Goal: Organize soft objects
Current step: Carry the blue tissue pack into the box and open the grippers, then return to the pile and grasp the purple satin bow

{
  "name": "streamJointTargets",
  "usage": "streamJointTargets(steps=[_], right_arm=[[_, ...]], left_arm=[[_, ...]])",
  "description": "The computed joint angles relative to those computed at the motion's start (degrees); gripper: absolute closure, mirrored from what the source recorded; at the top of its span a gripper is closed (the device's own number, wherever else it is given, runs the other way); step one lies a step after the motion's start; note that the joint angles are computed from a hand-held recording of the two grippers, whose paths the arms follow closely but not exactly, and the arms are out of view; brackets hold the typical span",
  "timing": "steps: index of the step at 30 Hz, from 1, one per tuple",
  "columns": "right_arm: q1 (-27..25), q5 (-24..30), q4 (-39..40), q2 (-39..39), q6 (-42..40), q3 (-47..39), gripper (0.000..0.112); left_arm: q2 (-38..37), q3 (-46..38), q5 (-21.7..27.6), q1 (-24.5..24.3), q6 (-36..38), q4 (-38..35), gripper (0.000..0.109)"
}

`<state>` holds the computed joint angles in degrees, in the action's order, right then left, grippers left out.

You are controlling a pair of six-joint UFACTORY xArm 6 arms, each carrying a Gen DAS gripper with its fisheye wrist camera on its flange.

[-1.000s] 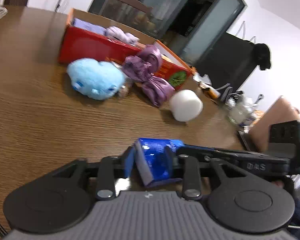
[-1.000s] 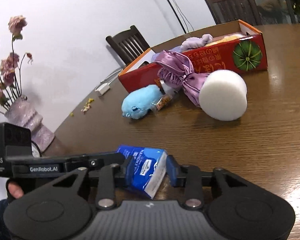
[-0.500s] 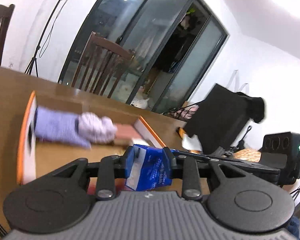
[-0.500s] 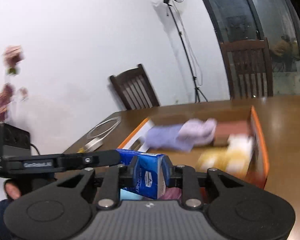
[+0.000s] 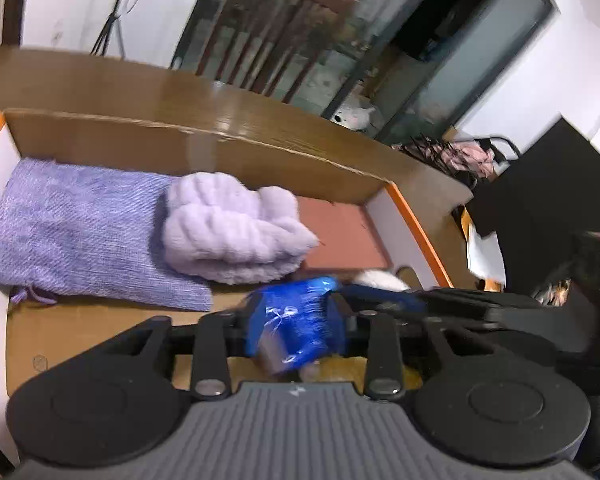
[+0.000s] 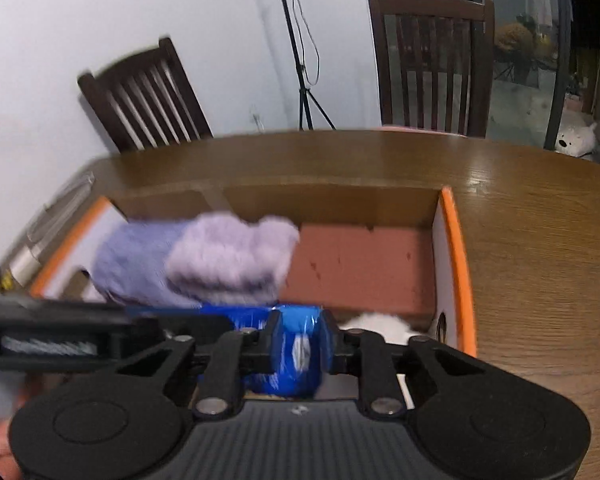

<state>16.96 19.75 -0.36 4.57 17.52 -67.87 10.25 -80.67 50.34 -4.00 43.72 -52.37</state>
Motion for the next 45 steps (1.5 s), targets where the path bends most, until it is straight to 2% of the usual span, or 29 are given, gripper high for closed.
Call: streamJointTargets(steps=[2, 5, 6, 7, 8, 11, 13, 15, 20, 23, 25, 28, 30, 34, 35, 37, 40, 42, 44, 45], right_arm=[[0.41, -1.53, -1.75, -0.27, 0.75, 1.52, 0.098], [0.46, -2.76, -3.49, -1.25, 2.66, 3.19, 0.098], [0.58, -2.47, -4.09, -1.17, 3.27, 2.9, 0.096], [0.68, -2.05, -4.95, -1.45, 4.06, 3.01, 0.096], [0.7, -1.49, -5.55, -1.5, 4.63, 2.68, 0.096], [1.35, -1.46, -7.31, -2.44, 6.74, 2.41, 0.09], [1.53, -1.18, -9.44, -5.74, 8.18, 3.88, 0.077], [1.76, -1.07, -12.68, -8.23, 10.65, 4.72, 0.072], [2.56, -1.04, -17.35, -15.62, 14.12, 8.02, 0.067], [3.56, -0.84, -21.14, -20.33, 17.26, 10.51, 0.062], [4.24, -0.15, -23.43, -22.65, 19.25, 11.57, 0.059], [5.39, 0.77, -26.95, -25.7, 22.32, 13.18, 0.057], [6.32, 0.78, -30.83, -27.7, 25.26, 14.76, 0.054], [8.42, -0.38, -44.48, -33.93, 36.81, 21.0, 0.042], [9.53, -0.16, -48.65, -36.3, 40.81, 23.3, 0.041], [12.35, 0.74, -58.09, -40.6, 49.77, 27.39, 0.037], [19.4, 5.16, -72.32, -47.11, 63.86, 33.79, 0.026], [27.55, 13.25, -80.46, -50.55, 71.23, 38.04, 0.026], [36.95, 24.09, -82.76, -52.13, 75.3, 40.96, 0.026], [40.1, 26.97, -82.09, -53.02, 77.88, 42.5, 0.026]], left_arm=[[-0.86, 1.25, -0.21, -0.01, 0.66, 0.61, 0.073], [0.42, -0.37, 2.11, 0.55, 0.09, 0.54, 0.07], [0.5, -0.57, 2.06, 0.66, -0.19, 0.37, 0.065], [0.67, -0.76, 1.41, 0.76, -0.38, 0.21, 0.055], [0.72, -0.89, 0.74, 0.86, -1.05, 0.38, 0.05], [-0.31, -1.54, 2.37, 2.8, 0.39, -1.18, 0.048], [-2.77, -0.48, 3.29, 4.31, 2.98, -2.51, 0.044], [-6.03, 1.56, 2.47, 5.34, 6.59, -3.5, 0.039], [-15.21, 7.58, 1.51, 9.69, 15.75, -6.24, 0.028], [-20.88, 12.3, -1.09, 11.48, 21.03, -7.18, 0.023], [-23.58, 14.6, -2.24, 12.1, 22.76, -7.77, 0.019], [-26.86, 17.24, -2.21, 13.99, 24.01, -8.58, 0.019], [-29.95, 20.29, -3.2, 15.58, 26.3, -10.52, 0.018], [-39.45, 30.58, -5.54, 20.54, 36.13, -18.6, 0.009], [-42.66, 33.98, -6.4, 21.75, 38.37, -20.81, 0.007], [-48.41, 40.09, -4.77, 25.92, 43.13, -25.1, 0.006], [-55.51, 47.62, 3.32, 35.04, 48.38, -27.21, 0.006], [-58.89, 51.31, 7.52, 40.28, 49.33, -26.8, 0.006], [-61.31, 54.09, 11.66, 44.88, 48.71, -24.97, 0.006], [-61.43, 54.39, 13.58, 46.86, 48.14, -23.53, 0.006]])
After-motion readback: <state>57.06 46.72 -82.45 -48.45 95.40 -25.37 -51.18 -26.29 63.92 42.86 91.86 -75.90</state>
